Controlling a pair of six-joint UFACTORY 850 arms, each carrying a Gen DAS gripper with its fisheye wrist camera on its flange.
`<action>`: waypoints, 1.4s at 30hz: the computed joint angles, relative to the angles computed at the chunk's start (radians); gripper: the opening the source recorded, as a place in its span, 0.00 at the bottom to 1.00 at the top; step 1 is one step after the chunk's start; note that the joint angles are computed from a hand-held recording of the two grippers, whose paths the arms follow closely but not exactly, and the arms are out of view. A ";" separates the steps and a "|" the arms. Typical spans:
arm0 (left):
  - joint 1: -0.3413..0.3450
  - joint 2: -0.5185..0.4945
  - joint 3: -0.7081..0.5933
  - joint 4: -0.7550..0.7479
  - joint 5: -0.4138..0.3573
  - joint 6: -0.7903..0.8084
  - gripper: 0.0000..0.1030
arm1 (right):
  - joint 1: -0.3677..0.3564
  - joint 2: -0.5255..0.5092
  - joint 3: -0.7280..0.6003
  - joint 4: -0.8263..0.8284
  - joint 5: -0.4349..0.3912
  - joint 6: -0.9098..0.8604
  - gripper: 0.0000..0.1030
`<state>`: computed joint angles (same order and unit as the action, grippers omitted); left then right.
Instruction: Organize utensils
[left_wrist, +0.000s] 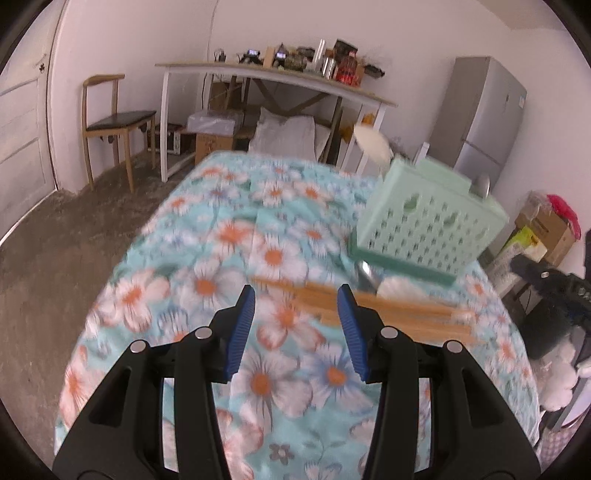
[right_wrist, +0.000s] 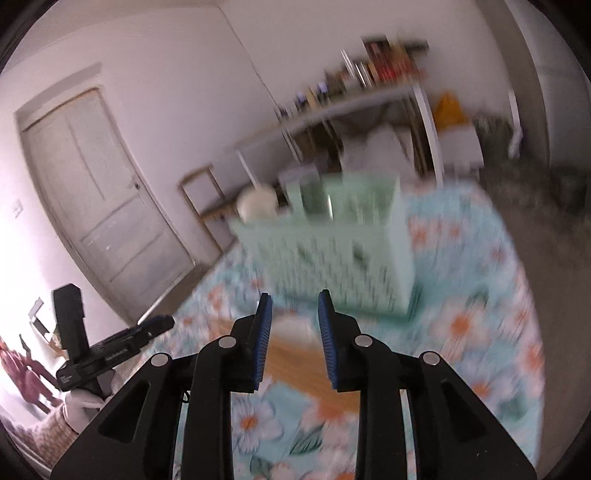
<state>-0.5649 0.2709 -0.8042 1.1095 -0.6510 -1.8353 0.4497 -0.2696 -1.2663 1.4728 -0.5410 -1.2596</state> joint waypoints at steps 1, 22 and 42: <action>-0.003 -0.002 0.009 -0.013 0.010 -0.003 0.43 | 0.008 -0.015 -0.005 -0.029 -0.002 0.035 0.25; 0.040 -0.001 0.097 0.002 0.165 -0.121 0.43 | 0.086 -0.229 -0.214 -0.300 -0.047 0.318 0.25; 0.030 0.054 0.100 0.137 0.158 -0.234 0.43 | 0.091 -0.200 -0.159 -0.290 -0.159 0.293 0.25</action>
